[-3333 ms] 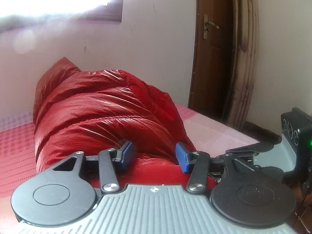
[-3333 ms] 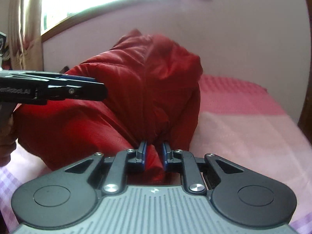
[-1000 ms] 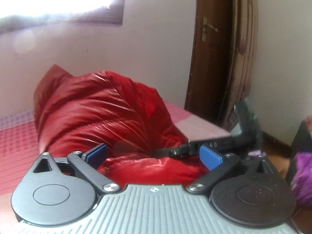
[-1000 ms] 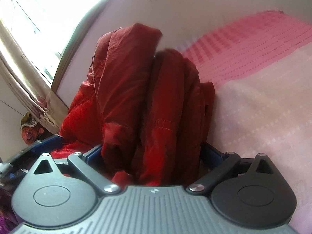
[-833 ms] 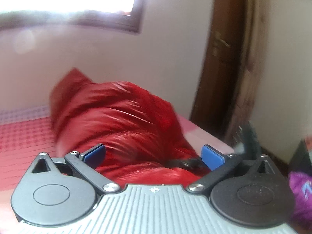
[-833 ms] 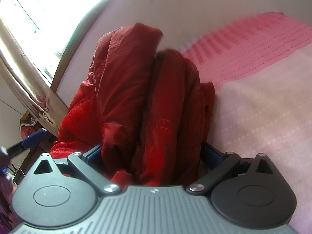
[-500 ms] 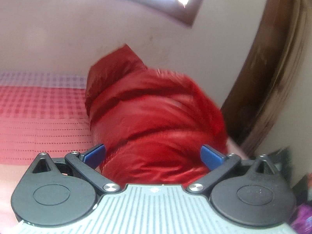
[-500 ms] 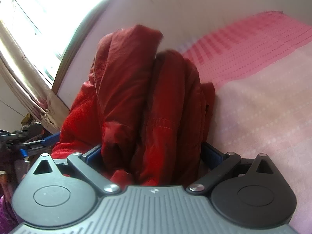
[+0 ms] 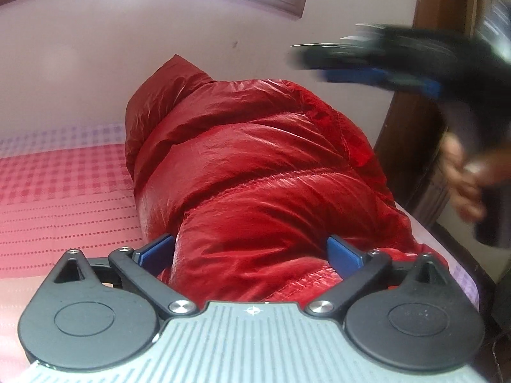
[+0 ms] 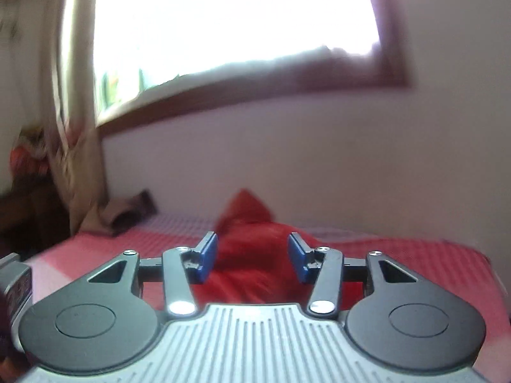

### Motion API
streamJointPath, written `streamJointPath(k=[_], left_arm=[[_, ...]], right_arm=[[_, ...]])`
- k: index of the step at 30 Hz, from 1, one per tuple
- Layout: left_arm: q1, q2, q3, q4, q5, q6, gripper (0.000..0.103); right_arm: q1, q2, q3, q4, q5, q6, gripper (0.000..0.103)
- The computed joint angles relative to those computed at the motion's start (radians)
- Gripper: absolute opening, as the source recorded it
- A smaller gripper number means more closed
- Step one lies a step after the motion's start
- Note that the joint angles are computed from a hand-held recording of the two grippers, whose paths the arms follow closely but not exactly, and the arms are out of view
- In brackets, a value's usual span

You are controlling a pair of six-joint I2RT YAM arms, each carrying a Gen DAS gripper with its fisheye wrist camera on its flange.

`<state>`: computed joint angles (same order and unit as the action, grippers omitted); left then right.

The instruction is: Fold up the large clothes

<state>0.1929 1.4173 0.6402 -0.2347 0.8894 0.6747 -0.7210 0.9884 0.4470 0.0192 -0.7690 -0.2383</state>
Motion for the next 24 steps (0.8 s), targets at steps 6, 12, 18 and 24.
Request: streamJointPath(k=[6,12,18,24], left_arm=[[0.011,0.021,0.013,-0.011,0.018,0.009,0.103],[0.001,0.013,-0.011,0.024,0.034,-0.028,0.103],[-0.020,-0.005,-0.060,0.114,0.017,-0.056,0.103],[-0.032,-0.027,-0.110,0.184,0.002,-0.044,0.103]], right_arm=[[0.271,0.314,0.041,0.208,0.411,0.013,0.041],[0.227,0.450,-0.066,0.474,0.381,0.060,0.041],[0.184,0.600,-0.111,0.706,0.325,0.140,0.041],[0.167,0.759,-0.139,0.956,0.299,0.220,0.041]])
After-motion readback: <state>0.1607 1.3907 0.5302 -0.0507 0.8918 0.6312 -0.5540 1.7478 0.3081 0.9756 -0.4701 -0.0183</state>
